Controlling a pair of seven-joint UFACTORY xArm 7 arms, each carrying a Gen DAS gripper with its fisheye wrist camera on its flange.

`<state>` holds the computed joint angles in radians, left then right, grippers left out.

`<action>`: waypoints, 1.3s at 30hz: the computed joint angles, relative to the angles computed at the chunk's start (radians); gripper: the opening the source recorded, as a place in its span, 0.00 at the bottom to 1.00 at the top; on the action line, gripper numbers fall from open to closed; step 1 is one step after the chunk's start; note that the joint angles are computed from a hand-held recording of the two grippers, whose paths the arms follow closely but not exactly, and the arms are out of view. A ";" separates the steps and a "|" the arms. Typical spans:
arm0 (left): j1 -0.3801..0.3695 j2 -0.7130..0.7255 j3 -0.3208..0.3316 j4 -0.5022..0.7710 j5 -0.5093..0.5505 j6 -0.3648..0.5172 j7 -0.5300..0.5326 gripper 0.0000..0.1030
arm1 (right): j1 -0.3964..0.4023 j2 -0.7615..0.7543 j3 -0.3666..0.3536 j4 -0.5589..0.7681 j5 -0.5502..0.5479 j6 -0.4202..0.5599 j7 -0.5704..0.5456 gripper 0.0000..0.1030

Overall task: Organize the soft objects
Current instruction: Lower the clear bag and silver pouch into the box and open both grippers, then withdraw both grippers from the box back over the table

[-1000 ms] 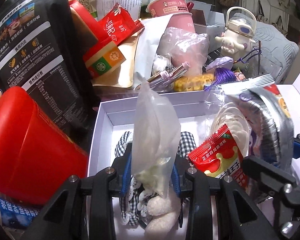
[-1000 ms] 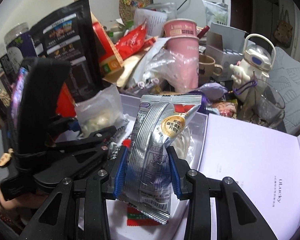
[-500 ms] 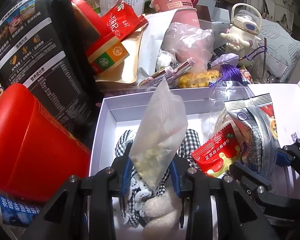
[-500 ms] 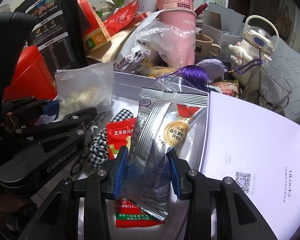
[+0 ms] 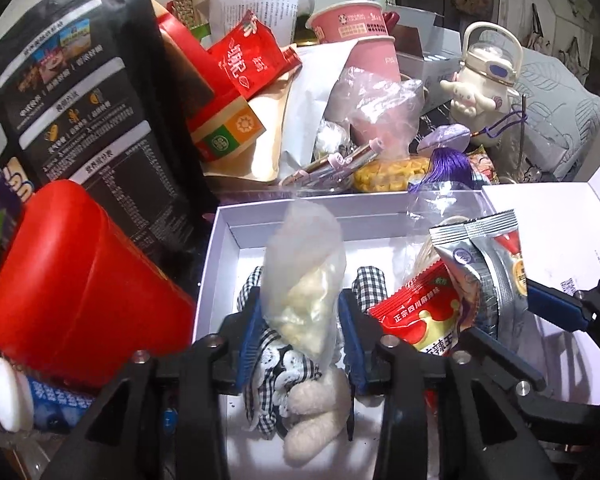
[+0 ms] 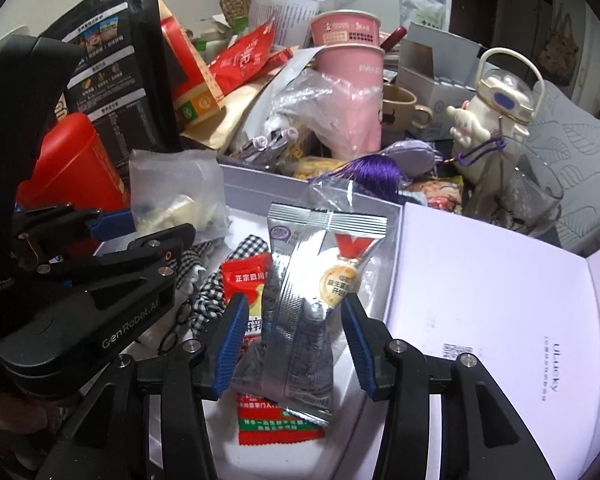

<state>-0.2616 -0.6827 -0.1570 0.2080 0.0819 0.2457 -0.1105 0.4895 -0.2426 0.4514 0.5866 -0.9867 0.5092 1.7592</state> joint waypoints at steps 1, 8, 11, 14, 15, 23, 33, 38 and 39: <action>-0.003 -0.012 0.002 -0.002 -0.001 0.004 0.000 0.46 | 0.003 -0.010 -0.001 -0.006 0.005 -0.002 -0.001 0.47; -0.035 -0.119 0.018 -0.016 -0.018 0.057 0.006 0.58 | 0.016 -0.109 0.029 -0.037 0.095 0.044 -0.057 0.49; -0.056 -0.166 0.033 -0.014 -0.035 0.090 0.018 0.59 | 0.014 -0.160 0.051 -0.047 0.138 0.064 -0.083 0.49; -0.074 -0.242 0.047 -0.018 -0.052 0.134 0.031 0.59 | 0.013 -0.216 0.077 -0.053 0.184 0.092 -0.112 0.49; -0.081 -0.274 0.053 -0.019 -0.060 0.152 0.035 0.59 | 0.011 -0.233 0.086 -0.055 0.199 0.100 -0.120 0.49; -0.106 -0.476 0.062 -0.012 -0.095 0.262 0.064 0.59 | 0.006 -0.376 0.167 -0.047 0.303 0.191 -0.180 0.49; -0.125 -0.769 0.058 -0.006 -0.144 0.434 0.090 0.83 | 0.029 -0.563 0.295 -0.011 0.416 0.336 -0.239 0.54; -0.131 -0.923 0.050 0.000 -0.156 0.532 0.103 0.85 | 0.039 -0.643 0.361 0.013 0.469 0.416 -0.259 0.60; -0.135 -0.954 0.054 0.003 -0.162 0.558 0.108 0.85 | 0.042 -0.658 0.379 0.022 0.480 0.438 -0.263 0.61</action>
<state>-0.3965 -1.6371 -0.1031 0.2105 -0.0805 0.8037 -0.0024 0.5312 -0.9010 0.8303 0.6089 -0.5065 0.9469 1.4966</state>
